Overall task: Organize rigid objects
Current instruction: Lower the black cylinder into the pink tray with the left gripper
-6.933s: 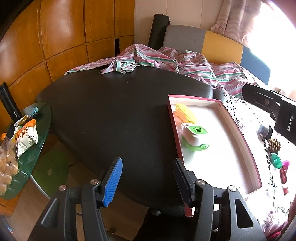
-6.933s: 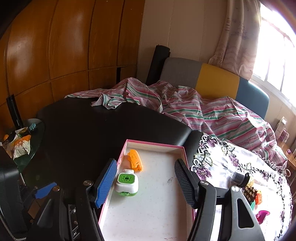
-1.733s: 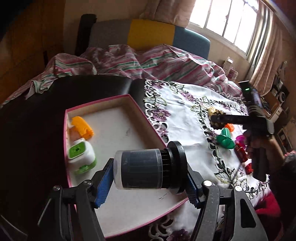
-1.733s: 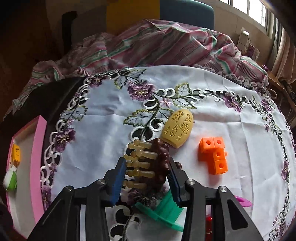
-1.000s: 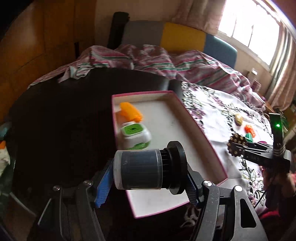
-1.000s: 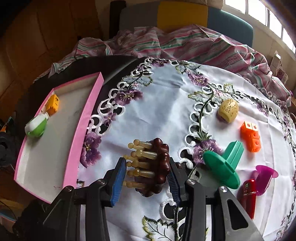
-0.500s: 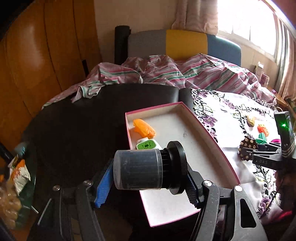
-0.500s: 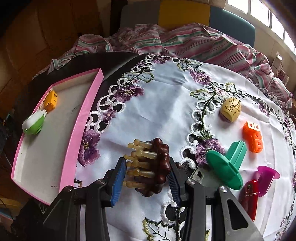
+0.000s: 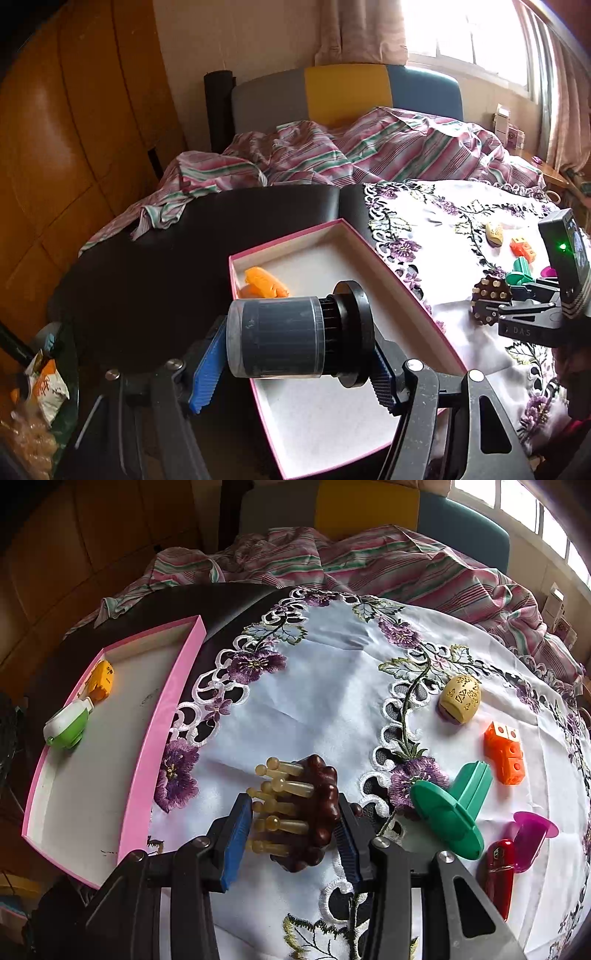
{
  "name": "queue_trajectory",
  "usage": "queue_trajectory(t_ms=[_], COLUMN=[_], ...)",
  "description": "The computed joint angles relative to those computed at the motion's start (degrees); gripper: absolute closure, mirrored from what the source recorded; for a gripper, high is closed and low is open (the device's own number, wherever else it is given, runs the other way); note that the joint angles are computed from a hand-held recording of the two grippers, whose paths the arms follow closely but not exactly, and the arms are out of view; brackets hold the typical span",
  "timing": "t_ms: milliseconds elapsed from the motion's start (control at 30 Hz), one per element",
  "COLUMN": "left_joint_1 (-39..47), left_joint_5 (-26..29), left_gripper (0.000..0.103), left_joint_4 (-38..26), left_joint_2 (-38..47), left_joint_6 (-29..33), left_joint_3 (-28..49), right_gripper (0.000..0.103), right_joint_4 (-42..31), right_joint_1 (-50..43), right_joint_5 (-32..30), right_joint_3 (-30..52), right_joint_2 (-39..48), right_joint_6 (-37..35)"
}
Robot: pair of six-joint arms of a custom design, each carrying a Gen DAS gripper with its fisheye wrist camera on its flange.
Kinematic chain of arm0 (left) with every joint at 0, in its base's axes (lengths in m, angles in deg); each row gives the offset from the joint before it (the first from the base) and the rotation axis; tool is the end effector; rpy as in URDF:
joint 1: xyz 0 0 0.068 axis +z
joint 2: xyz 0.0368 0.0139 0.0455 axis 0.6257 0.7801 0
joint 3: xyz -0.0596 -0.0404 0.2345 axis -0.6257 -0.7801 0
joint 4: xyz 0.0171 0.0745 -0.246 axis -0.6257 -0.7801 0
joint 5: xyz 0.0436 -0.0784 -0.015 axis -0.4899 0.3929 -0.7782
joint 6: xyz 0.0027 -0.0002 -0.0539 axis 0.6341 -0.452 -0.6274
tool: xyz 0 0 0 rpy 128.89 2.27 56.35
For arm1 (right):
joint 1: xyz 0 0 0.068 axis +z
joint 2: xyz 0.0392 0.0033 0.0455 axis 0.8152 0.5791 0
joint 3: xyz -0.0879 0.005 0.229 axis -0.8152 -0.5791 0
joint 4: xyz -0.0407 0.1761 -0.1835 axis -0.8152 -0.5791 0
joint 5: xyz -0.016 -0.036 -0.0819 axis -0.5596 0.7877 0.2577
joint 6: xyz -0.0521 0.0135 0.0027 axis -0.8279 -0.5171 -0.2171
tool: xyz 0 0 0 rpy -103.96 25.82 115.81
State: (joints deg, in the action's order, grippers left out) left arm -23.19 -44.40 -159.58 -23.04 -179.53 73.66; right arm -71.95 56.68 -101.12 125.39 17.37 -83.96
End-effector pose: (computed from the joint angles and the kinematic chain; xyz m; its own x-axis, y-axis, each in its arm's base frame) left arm 0.0873 -0.1084 0.2203 -0.6346 -0.2568 -0.7289 -0.5120 0.8462 0.1477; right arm 0.2998 0.0254 0.1471 -0.5701 -0.6336 -0.5229 -0.7591 0.6497 0.0405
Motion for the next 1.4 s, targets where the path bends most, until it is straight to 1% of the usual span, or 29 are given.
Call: queue_trajectory(t_ms=[200,333,400,467,533,567,600,667,733,800,933,1000,1100,1167,1200,1267,1300,1400], left_joint_1=[3.7,6.9,8.9,12.1,18.9,23.7,29.6,41.7,49.7,55.1,63.1,64.6,66.8,68.4,69.1,69.9,70.1,69.8], left_joint_5=[-1.1,-1.1,-0.9,0.4,4.6,8.6,13.8,23.7,29.3,32.8,39.0,38.6,40.2,42.2,42.2,42.8,42.7,40.9], left_gripper=[0.034,0.034,0.034,0.034,0.034,0.034,0.034,0.034,0.034,0.034,0.034,0.034,0.034,0.034,0.034,0.033,0.031,0.030], left_joint_4=[4.3,8.6,11.4,15.8,23.6,28.1,32.7,39.7,44.3,48.6,55.2,57.1,59.9,61.5,61.8,62.2,62.2,60.0], left_joint_2=[0.5,-0.1,-0.5,-2.4,-7.1,-10.0,-12.6,-15.8,-14.9,-12.2,-3.6,0.5,5.5,8.8,9.9,9.9,9.0,3.2], left_joint_6=[7.1,13.2,17.1,22.8,31.7,36.8,41.8,50.0,54.8,58.6,62.2,62.7,64.3,65.5,65.6,65.5,65.4,65.5], left_joint_3=[0.7,0.3,-0.2,-1.5,-4.6,-6.6,-8.6,-11.7,-12.6,-12.7,-11.4,-10.5,-9.8,-9.4,-9.1,-9.4,-9.8,-11.5], right_gripper=[0.059,0.059,0.059,0.059,0.059,0.059,0.059,0.059,0.059,0.059,0.059,0.059,0.059,0.059,0.059,0.059,0.059,0.059], right_joint_4=[-0.3,-0.2,-0.1,-0.1,-0.1,-0.2,-0.2,-0.3,-0.3,-0.4,-0.5,-0.7,-0.6,-0.4,-0.3,-0.5,-0.5,-0.5], right_joint_1=[0.0,0.1,0.1,0.1,0.1,0.0,0.1,0.1,0.1,0.1,0.0,0.0,0.3,0.4,0.4,0.3,0.1,0.1], right_joint_5=[0.0,0.0,0.0,0.0,-0.1,-0.1,-0.2,-0.2,-0.2,-0.2,-0.3,-0.4,-0.3,-0.2,-0.1,-0.3,-0.5,-0.5], right_joint_3=[0.3,0.2,0.3,0.3,0.3,0.4,0.5,0.6,0.7,0.8,1.1,1.2,1.3,1.1,1.1,1.4,1.5,1.6], right_joint_2=[0.2,0.2,0.2,0.3,0.3,0.4,0.5,0.6,0.6,0.7,0.9,0.9,1.0,0.9,0.9,1.2,1.4,1.5], right_joint_6=[-0.1,0.0,0.1,0.0,0.1,0.1,0.2,0.4,0.4,0.2,0.2,0.3,0.6,0.6,0.6,0.7,0.6,0.5])
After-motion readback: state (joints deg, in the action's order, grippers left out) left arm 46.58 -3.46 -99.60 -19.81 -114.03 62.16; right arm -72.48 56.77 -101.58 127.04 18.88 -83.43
